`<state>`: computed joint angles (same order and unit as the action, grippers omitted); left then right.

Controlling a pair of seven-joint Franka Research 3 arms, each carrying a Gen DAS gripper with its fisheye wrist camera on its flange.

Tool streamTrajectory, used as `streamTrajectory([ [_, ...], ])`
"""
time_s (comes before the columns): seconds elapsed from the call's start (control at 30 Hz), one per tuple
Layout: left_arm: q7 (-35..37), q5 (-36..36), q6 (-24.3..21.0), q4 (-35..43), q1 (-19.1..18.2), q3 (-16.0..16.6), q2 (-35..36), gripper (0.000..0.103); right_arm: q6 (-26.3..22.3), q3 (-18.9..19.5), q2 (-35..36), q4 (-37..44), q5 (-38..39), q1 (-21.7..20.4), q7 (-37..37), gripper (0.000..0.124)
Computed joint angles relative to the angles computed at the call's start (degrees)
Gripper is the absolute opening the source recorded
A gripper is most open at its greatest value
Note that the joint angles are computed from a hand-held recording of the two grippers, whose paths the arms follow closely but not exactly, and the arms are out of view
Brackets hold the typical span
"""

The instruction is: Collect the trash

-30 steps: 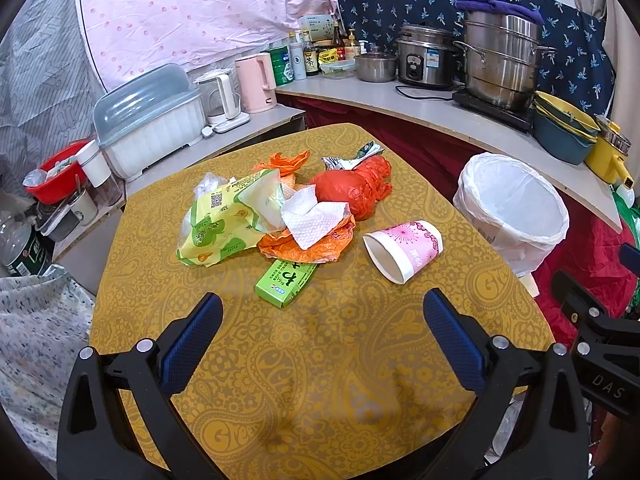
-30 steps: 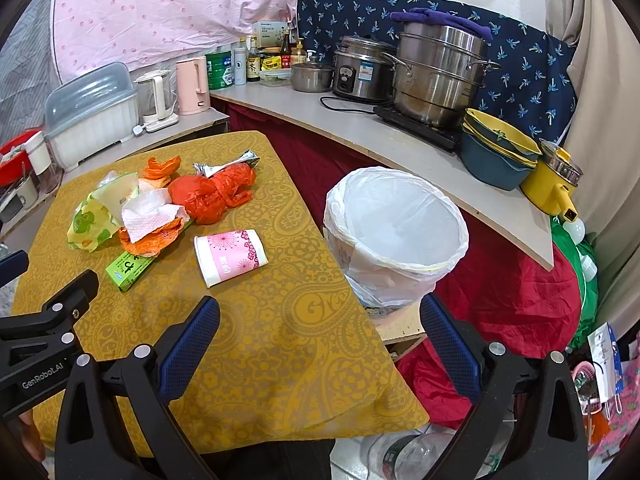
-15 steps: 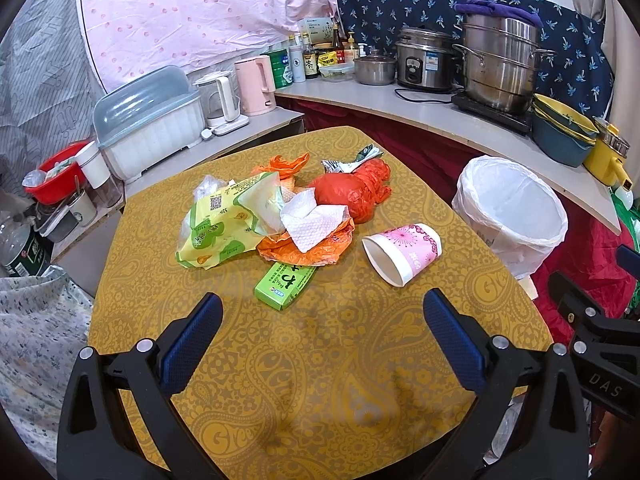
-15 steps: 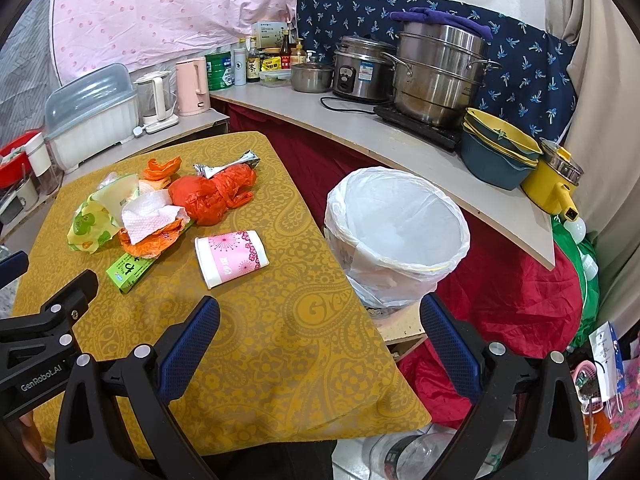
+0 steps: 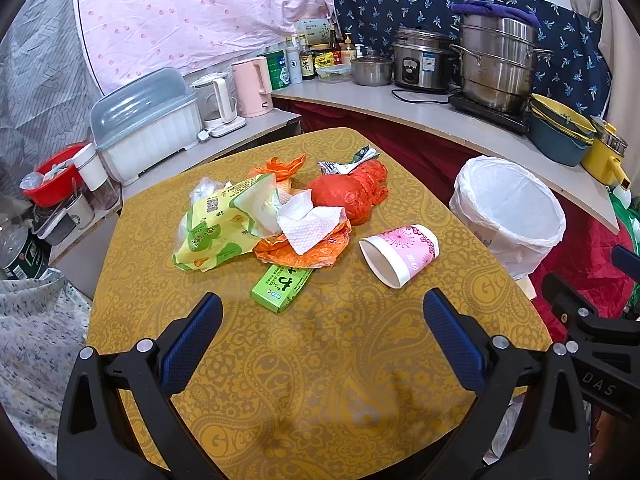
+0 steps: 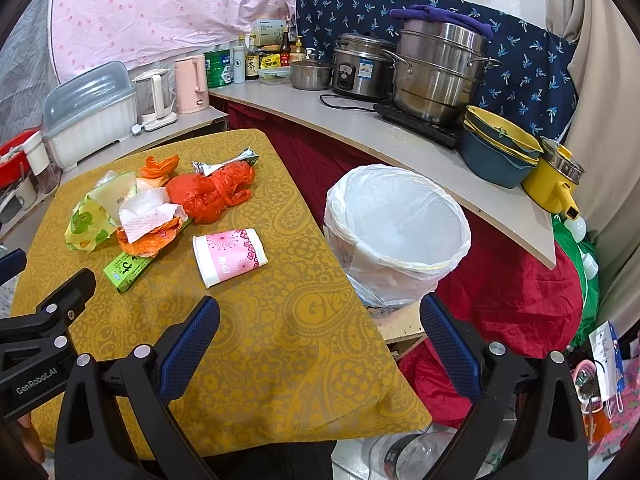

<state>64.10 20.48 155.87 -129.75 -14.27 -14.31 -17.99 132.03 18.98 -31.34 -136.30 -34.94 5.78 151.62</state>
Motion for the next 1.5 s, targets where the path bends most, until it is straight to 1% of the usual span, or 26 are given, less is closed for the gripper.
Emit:
streamTrajectory([
  [0.07,-0.17,0.13,0.0,0.13,0.04,-0.09,0.12,0.096,-0.2,0.08,0.25,0.25,-0.09,-0.03,0.03,0.096],
  [0.1,-0.08,0.08,-0.01,0.02,-0.02,0.0,0.01,0.096,-0.27,-0.52,-1.0,-0.45,0.27,0.35,-0.55,0.096],
  [0.23,-0.27,0.25,0.59,-0.05,-0.01,-0.06,0.21,0.096,-0.2,0.16,-0.31,-0.09,0.16,-0.14,0.19,0.096],
  [0.27,-0.47,0.39,0.71,0.04,0.05,-0.16,0.34,0.096,0.26,-0.43,-0.74,-0.61,0.21,-0.09,-0.23,0.096],
  [0.4,-0.5,0.38,1.05,-0.15,-0.02,-0.07,0.33,0.096,0.62,-0.64,-0.93,-0.96,0.41,-0.33,-0.31,0.096],
  [0.83,0.06,-0.45,1.2,-0.17,-0.16,0.22,0.44,0.096,0.71,-0.21,-0.84,-1.08,0.58,-0.79,-0.4,0.096],
  [1.1,0.64,-1.09,2.69,-1.07,-0.31,0.62,0.2,0.096,0.72,-0.23,-0.79,-1.07,0.48,-0.8,-0.29,0.096],
  [1.5,0.66,-1.39,2.58,-1.06,-0.23,0.56,0.18,0.096,0.6,-0.13,-0.67,-0.96,0.44,-0.83,-0.24,0.096],
])
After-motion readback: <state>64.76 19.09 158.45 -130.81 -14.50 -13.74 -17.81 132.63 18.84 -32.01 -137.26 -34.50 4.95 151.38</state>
